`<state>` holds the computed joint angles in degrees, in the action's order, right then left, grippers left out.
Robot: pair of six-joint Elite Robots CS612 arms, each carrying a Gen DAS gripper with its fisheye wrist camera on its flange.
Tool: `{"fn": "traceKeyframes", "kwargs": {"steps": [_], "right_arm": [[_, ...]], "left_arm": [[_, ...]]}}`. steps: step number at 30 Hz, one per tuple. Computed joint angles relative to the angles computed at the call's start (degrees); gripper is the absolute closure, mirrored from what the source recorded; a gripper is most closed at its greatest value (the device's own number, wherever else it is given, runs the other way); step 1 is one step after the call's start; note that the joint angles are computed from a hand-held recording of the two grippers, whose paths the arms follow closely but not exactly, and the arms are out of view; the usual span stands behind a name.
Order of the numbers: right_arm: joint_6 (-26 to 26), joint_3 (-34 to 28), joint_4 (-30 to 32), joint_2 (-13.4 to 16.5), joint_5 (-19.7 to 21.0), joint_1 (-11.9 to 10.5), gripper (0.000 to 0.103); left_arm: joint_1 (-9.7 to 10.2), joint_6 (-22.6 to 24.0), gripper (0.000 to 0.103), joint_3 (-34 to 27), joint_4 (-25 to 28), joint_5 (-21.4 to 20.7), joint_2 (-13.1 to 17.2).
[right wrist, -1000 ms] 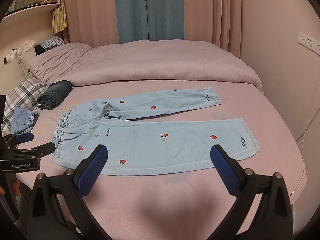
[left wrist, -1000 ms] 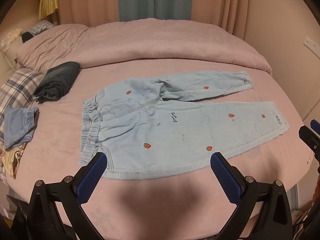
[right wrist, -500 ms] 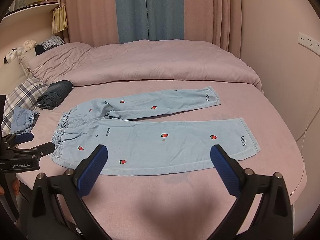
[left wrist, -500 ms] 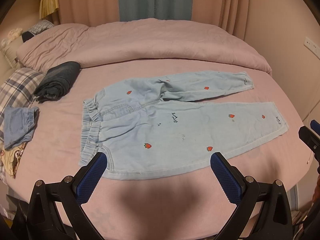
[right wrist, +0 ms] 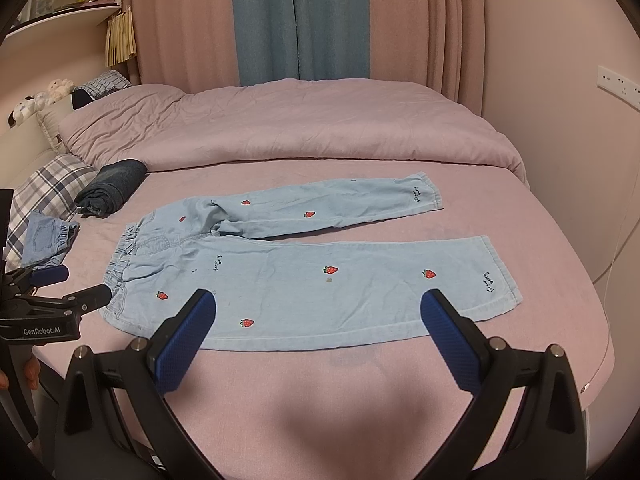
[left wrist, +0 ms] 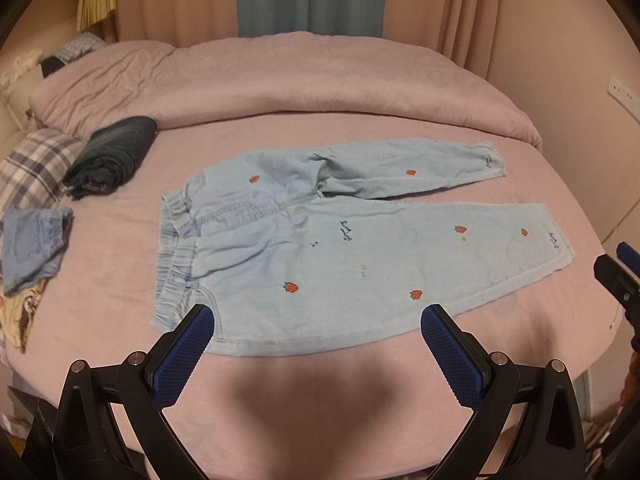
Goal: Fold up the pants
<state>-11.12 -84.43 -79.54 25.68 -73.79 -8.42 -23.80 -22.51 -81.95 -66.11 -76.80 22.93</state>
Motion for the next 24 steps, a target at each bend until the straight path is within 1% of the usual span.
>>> {"fn": "traceKeyframes", "kwargs": {"steps": [2, 4, 5, 7, 9, 10, 11, 12, 13, 14, 15, 16, 17, 18, 19, 20, 21, 22, 24], "right_arm": [[0.0, 0.0, 0.2, 0.1, 0.1, 0.1, 0.000], [-0.1, 0.0, 0.3, 0.4, 0.1, 0.2, 0.000], [-0.2, -0.1, 0.3, 0.5, 0.1, 0.2, 0.000], [-0.8, -0.2, 0.1, 1.1, 1.0, 0.2, 0.000], [-2.4, -0.2, 0.2, 1.6, 2.5, 0.1, 0.000], [-3.8, -0.2, 0.1, 2.0, 3.8, 0.0, 0.000], [-6.1, -0.3, 0.2, 2.7, 5.2, 0.1, 0.000], [-8.5, -0.3, 0.8, 3.1, 5.8, 0.3, 0.001], [-10.2, -0.2, 1.2, 3.4, 6.1, 0.5, 0.001], [-14.2, 0.1, 2.5, 4.0, 6.4, 1.0, 0.003], [-17.2, 0.5, 3.6, 4.2, 6.1, 1.4, 0.008], [-19.0, 0.7, 4.0, 4.4, 5.9, 1.7, 0.012], [-22.2, 1.1, 4.9, 4.8, 6.0, 2.2, 0.019], [-25.4, 1.6, 5.9, 5.0, 6.5, 2.7, 0.023], [-27.1, 2.1, 6.3, 5.0, 6.7, 2.9, 0.024], [-30.0, 2.5, 6.2, 5.4, 6.5, 3.5, 0.026], [-32.1, 2.7, 6.0, 5.6, 6.1, 3.9, 0.031], [-34.3, 2.7, 5.6, 6.0, 5.8, 4.2, 0.033], [-38.8, 3.6, 4.3, 6.4, 5.0, 5.0, 0.041]], "left_arm": [[0.56, -1.3, 0.000, 0.0, 0.1, -2.3, 0.2], [1.79, -3.9, 0.000, 0.0, 0.2, -7.2, 0.7], [2.16, -4.8, 0.000, 0.1, 0.3, -8.6, 0.8], [3.49, -7.6, 0.000, 0.2, 1.3, -13.8, 1.4], [4.70, -11.1, 0.000, -0.9, 1.7, -18.0, 2.8], [5.15, -12.7, 0.000, -1.5, 1.5, -19.3, 3.5], [5.60, -14.8, 0.000, -2.2, 1.1, -20.5, 4.3], [6.33, -18.6, 0.000, -3.5, 0.1, -22.2, 5.7], [6.77, -21.0, 0.000, -4.3, -1.1, -23.1, 6.6], [7.20, -23.9, 0.000, -5.1, -2.4, -23.6, 7.7], [7.40, -25.3, 0.000, -5.6, -2.9, -23.5, 8.2], [7.66, -26.9, 0.001, -6.1, -3.9, -23.6, 8.9], [7.90, -27.9, 0.001, -6.4, -5.0, -24.3, 9.4], [8.28, -30.3, 0.001, -6.6, -6.4, -25.6, 10.1], [8.61, -32.4, 0.002, -6.8, -7.7, -27.0, 10.7], [8.92, -34.4, 0.004, -6.8, -8.6, -27.9, 11.1], [9.08, -35.5, 0.010, -6.8, -8.9, -27.6, 11.4], [9.14, -37.1, 0.015, -7.0, -9.3, -26.9, 11.7], [9.36, -38.4, 0.017, -7.3, -12.2, -25.4, 12.6]]}}
